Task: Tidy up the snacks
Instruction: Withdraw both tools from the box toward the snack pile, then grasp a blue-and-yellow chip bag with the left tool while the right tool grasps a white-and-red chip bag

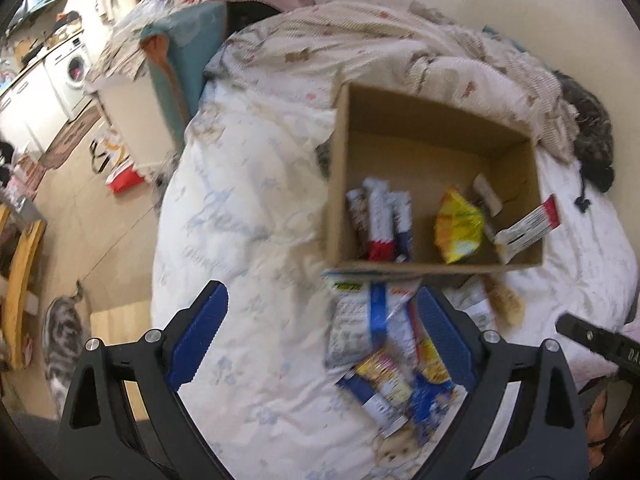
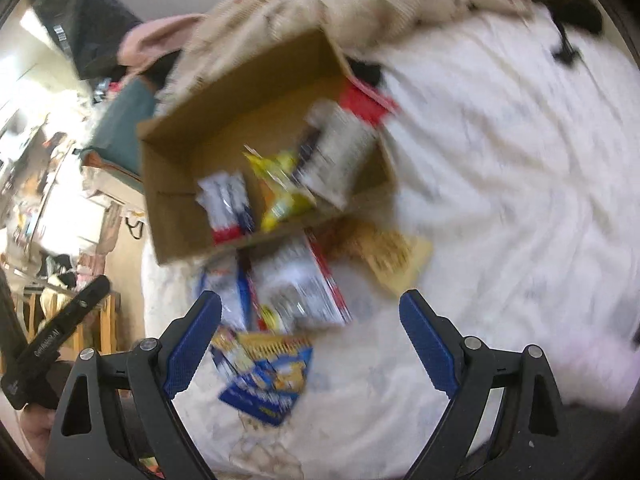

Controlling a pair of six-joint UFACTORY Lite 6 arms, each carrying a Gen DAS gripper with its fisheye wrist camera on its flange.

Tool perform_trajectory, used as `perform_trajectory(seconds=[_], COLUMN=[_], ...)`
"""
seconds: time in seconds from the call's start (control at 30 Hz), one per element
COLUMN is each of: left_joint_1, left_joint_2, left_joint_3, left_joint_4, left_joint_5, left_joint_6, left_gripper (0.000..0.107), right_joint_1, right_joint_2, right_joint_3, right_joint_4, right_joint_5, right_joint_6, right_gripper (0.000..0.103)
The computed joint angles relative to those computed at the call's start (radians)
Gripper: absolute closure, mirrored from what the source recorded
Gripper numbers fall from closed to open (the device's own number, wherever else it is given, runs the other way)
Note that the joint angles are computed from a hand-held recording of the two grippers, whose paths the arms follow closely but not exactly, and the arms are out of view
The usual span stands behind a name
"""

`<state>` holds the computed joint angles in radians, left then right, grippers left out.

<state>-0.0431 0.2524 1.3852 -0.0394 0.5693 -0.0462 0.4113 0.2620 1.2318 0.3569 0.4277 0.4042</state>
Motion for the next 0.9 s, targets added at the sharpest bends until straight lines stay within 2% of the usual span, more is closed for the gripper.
perform_trajectory(seconds=[0.1,0.13,0.23,0.4,0.6,0.63,0.7,0.77,0.83,0.9], left_joint_1=[0.024,0.028,0.02,-0.018,-0.151,-0.171,-0.221,-0.254,-0.285,-0.339], left_joint_2=[0.014,0.025,0.083,0.169,0.14,0.146,0.165,0.192,0.199,0.2], left_joint_3=[-0.02,-0.026,-0.02,-0.031,-0.109,-0.106,-0.107,-0.103,-0.111,-0.114], left_joint_4=[-0.055,-0.079,-0.139,-0.214,-0.276,-0.265,-0.248,-0.246,-0.225,-0.125], left_joint_5=[0.032,0.045,0.103,0.166,0.143,0.147,0.158,0.171,0.136,0.069], left_joint_6=[0.034,0.05,0.092,0.116,0.219,0.221,0.22,0.214,0.194,0.131], left_gripper=[0.013,0.013,0.013,0.013,0.013,0.015,0.032,0.042,0.044,0.044], right_joint_1=[-0.017,-0.018,-0.023,-0.023,-0.014,-0.018,-0.024,-0.024,-0.023,-0.023], right_joint_2=[-0.018,-0.022,-0.024,-0.009,0.023,0.027,0.035,0.039,0.042,0.049], right_joint_3=[-0.08,-0.097,-0.106,-0.095,-0.05,-0.049,-0.048,-0.046,-0.045,-0.04], right_joint_4=[0.169,0.177,0.134,0.17,0.091,0.099,0.117,0.117,0.1,0.088], right_joint_5=[-0.001,-0.002,0.003,0.002,0.01,0.013,0.017,0.02,0.021,0.023], right_joint_6=[-0.126,-0.13,-0.106,-0.125,-0.069,-0.076,-0.091,-0.096,-0.085,-0.072], right_gripper=[0.01,0.01,0.01,0.01,0.01,0.01,0.01,0.01,0.01,0.01])
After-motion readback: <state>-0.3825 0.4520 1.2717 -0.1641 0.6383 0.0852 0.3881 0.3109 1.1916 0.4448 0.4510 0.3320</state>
